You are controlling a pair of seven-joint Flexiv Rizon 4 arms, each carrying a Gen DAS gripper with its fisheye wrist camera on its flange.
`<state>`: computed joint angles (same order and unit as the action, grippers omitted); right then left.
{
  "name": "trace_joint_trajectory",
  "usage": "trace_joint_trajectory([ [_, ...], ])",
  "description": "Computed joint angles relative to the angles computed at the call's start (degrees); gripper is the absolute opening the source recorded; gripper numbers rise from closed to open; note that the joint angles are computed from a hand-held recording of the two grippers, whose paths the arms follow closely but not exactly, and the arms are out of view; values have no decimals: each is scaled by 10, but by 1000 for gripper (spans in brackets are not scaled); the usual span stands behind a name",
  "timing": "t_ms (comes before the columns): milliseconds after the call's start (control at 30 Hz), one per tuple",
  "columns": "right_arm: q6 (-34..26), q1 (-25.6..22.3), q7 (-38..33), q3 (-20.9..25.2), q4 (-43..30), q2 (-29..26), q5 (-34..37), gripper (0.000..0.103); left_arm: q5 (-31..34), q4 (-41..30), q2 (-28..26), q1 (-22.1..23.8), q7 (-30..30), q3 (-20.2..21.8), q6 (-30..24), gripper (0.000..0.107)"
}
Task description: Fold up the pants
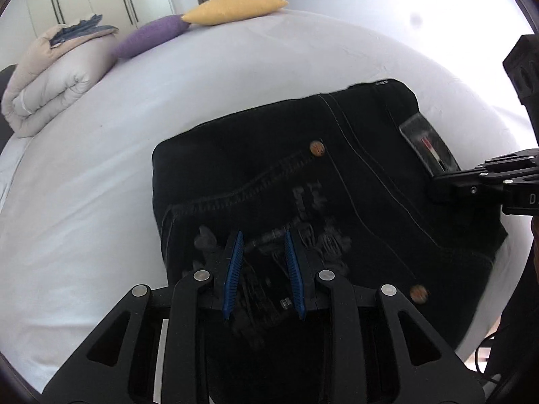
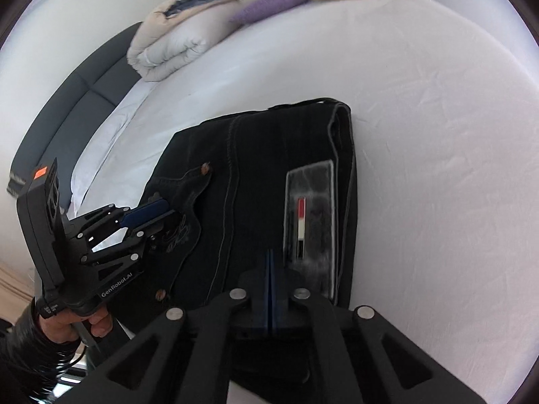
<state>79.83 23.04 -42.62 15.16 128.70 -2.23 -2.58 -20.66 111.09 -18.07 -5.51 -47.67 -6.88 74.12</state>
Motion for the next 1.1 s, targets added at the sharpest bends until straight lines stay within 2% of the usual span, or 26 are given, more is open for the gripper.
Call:
trace_joint_trajectory([
  [133, 62, -2, 136, -19, 59, 16, -149, 0, -18, 23, 11, 4, 1, -6, 12, 25],
  [167, 76, -8, 183, -24, 73, 22, -201, 0, -25, 25, 13, 6, 6, -10, 9, 25],
  [267, 95, -60, 358, -25, 108, 48, -421, 5, -26, 28, 15, 3, 3, -6, 7, 25],
  [300, 93, -73, 390, -20, 110, 53, -463, 9, -25, 32, 17, 1, 0, -5, 10, 25],
  [333, 88, -81, 409, -15, 110, 58, -486, 11, -21, 28, 9, -5, -8, -4, 18, 25],
  [400, 83, -90, 434, -5, 117, 71, -511, 27, -19, 37, 20, -7, -18, -1, 17, 25],
  [467, 70, -96, 446, 5, 121, 82, -530, 33, -20, 38, 19, -7, -20, -2, 20, 25],
  [567, 40, -93, 453, 16, 118, 90, -551, 39, -36, 61, 33, -5, -17, -10, 31, 25],
  [633, 42, -95, 473, 15, 118, 90, -568, 42, -53, 79, 42, -2, -7, -18, 42, 25],
  [733, 35, -92, 495, 18, 124, 101, -570, 43, -139, 110, 65, 17, 48, -51, 47, 25],
  [767, 37, -93, 503, 19, 129, 108, -570, 45, -209, 125, 79, 27, 93, -72, 45, 27],
  [833, 8, -90, 519, 31, 142, 134, -553, 57, -357, 147, 106, 33, 183, -95, 25, 41],
  [867, 5, -94, 532, 36, 148, 143, -557, 62, -444, 156, 123, 34, 231, -100, 1, 62],
  [900, 7, -101, 552, 40, 159, 157, -564, 64, -493, 162, 133, 26, 255, -94, -1, 84],
  [933, 12, -110, 570, 43, 169, 169, -569, 64, -521, 166, 139, 17, 258, -87, 12, 94],
  [967, 21, -123, 596, 45, 183, 184, -576, 65, -568, 169, 143, 5, 276, -83, 33, 100],
  [1000, 30, -136, 614, 48, 192, 193, -584, 66, -578, 167, 145, 1, 273, -73, 26, 100],
  [1100, 89, -197, 674, 51, 209, 203, -632, 66, -547, 155, 139, 6, 211, -35, -35, 100],
])
